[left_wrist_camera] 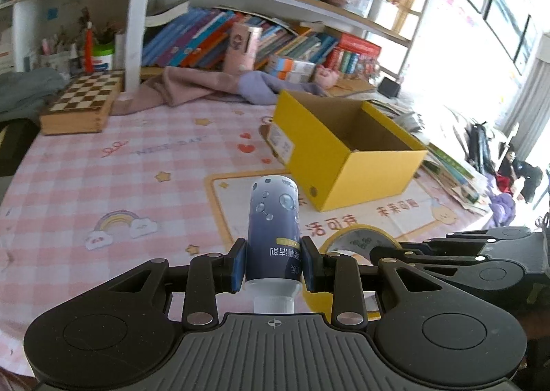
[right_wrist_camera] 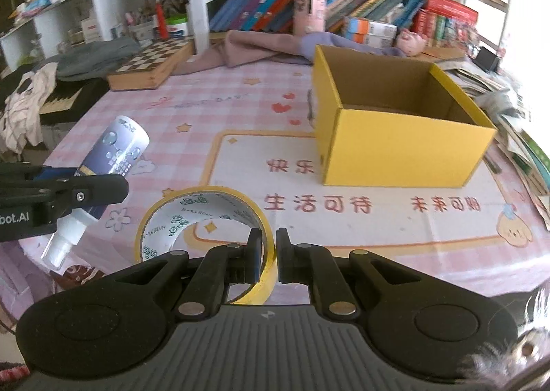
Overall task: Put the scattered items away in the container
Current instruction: 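Lift and carry the spray bottle with left gripper while right gripper carries the tape roll to the box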
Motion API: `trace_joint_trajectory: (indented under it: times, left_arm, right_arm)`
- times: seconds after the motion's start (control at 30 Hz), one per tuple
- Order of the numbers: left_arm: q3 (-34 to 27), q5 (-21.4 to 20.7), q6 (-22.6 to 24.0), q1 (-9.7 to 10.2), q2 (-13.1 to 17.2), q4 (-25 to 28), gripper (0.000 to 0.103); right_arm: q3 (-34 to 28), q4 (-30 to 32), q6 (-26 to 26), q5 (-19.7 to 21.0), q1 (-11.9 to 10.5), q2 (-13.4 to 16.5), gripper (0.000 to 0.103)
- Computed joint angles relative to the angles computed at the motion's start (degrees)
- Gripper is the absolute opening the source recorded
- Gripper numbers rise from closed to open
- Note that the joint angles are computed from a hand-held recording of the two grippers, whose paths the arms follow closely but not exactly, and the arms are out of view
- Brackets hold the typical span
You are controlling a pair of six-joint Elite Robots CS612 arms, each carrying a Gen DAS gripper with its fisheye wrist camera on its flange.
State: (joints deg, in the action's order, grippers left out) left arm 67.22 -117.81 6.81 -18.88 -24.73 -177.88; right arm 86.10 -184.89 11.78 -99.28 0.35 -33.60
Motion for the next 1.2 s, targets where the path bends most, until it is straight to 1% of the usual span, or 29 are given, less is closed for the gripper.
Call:
trace_joint_trajectory:
  times: [0.2, 0.5, 0.63, 0.97, 1.2]
  left_arm:
    - [-0.5, -1.5, 1.7, -0.46, 0.1, 1.2, 0.031]
    - [-2.2, -4.4, 4.7, -1.26, 0.8, 4.8, 0.031]
    - [-2.8, -5.0, 6.0, -1.65, 1.0, 6.1, 0.031]
    - [-4.7, -6.6, 8.5, -2.79, 1.7, 9.1, 0.031]
    - [-6.2, -7.4, 10.0, -3.73, 2.2, 11.1, 0.031]
  right_arm:
    - [1.5, -0.9, 1.4, -2.1, -0.1, -0.7, 0.008]
    - [3.3, -0.4, 4.4, -4.4, -0.6, -1.5, 0.008]
    - [3.7, -0.2, 5.9, -5.0, -1.0, -1.8, 0.008]
    - [4.9, -0.2, 7.5, -6.4, -2.0, -2.3, 0.008]
    - [5.5, 0.2, 8.6, -6.7, -2.9, -2.5, 0.008]
